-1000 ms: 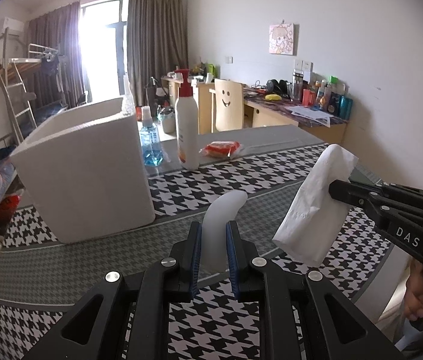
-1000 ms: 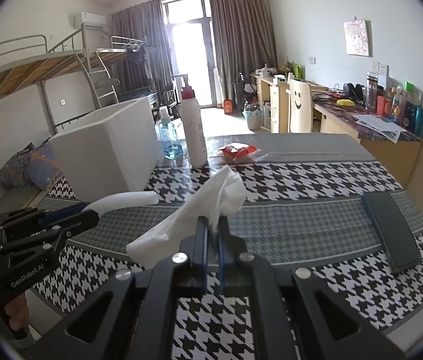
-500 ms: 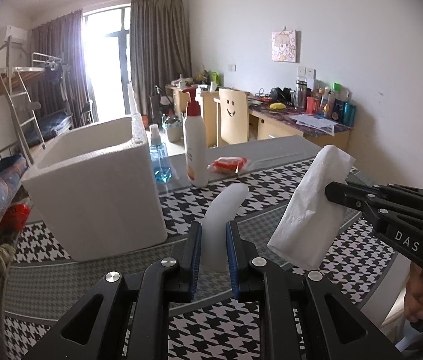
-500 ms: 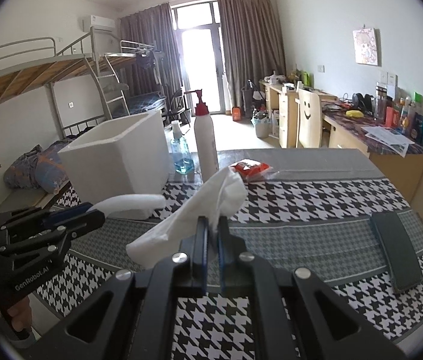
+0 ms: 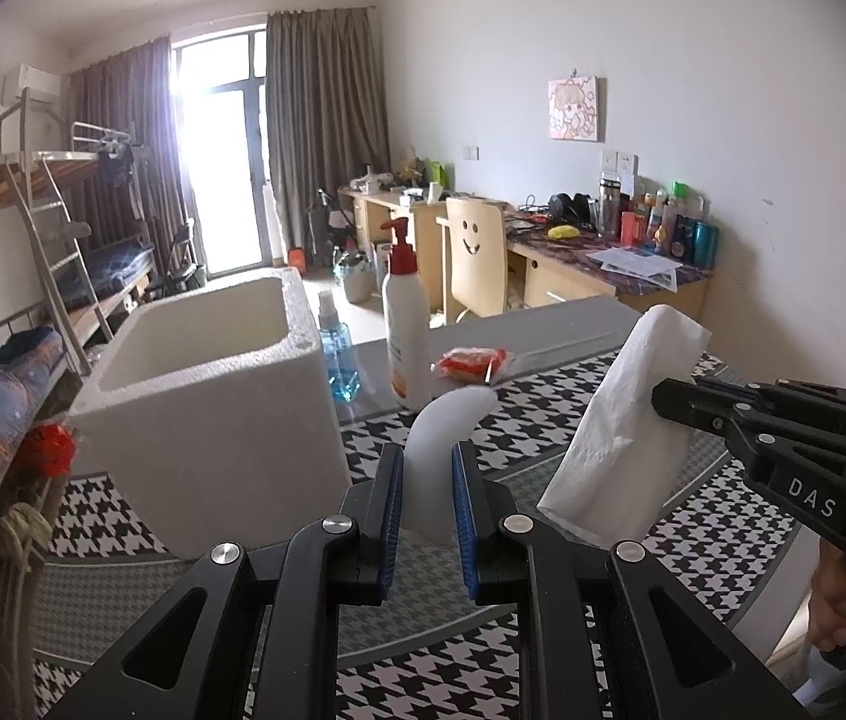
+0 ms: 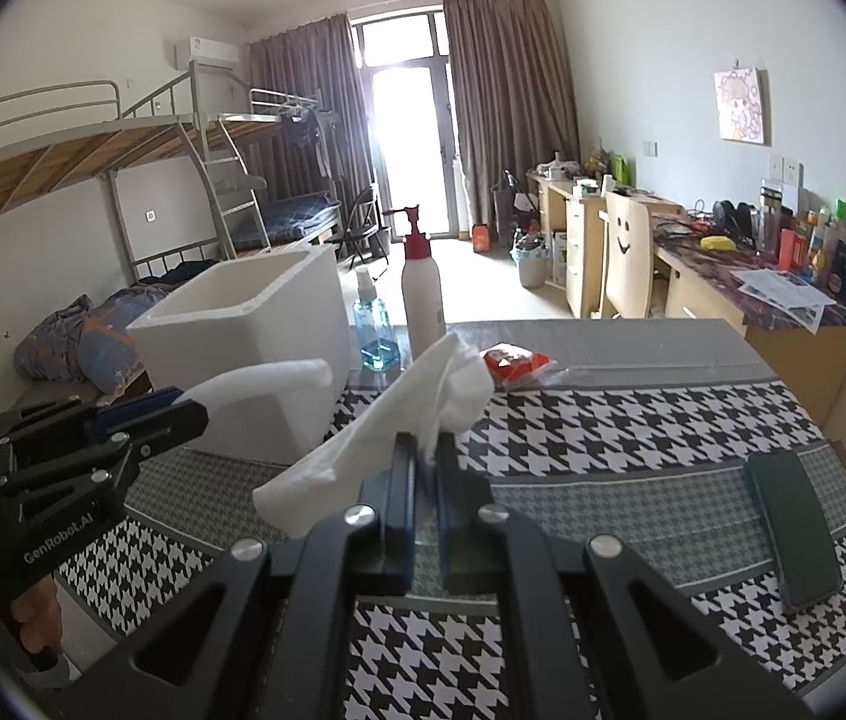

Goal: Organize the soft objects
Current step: 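Lift and carry the tissue and paper strip with both tools toward the foam box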

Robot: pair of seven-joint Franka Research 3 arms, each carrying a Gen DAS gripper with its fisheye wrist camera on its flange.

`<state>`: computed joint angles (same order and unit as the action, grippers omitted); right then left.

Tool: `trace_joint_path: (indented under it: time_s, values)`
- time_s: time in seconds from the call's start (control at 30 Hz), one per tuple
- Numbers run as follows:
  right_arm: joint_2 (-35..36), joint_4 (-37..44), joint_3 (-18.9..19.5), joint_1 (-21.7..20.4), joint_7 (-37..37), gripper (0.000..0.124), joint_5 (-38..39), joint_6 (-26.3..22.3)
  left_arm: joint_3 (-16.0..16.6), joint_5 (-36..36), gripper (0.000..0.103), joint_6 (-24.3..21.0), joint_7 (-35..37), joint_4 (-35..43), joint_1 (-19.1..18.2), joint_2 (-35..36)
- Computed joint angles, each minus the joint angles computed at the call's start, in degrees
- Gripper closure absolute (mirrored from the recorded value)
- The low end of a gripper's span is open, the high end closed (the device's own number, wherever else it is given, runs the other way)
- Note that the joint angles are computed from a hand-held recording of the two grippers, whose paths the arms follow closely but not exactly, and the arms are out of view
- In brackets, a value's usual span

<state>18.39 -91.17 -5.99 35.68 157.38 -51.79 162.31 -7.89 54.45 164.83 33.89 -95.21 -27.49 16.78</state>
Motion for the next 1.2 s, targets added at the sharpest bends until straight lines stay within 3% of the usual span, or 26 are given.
trace_joint_path:
  time_s: [0.6, 1.2]
  values:
    - [2.8, 6.2, -0.9, 0.8, -5.7, 0.116, 3.8, -0.9, 0.1, 0.0, 0.085, -1.5, 2.3, 5.3, -0.1, 1.6]
    - [6.8, 14.5, -2.8, 2.1, -10.7, 0.116, 7.7, -3.4, 2.9, 3.7, 0.085, -3.7, -0.3, 12.2, -1.4, 3.8]
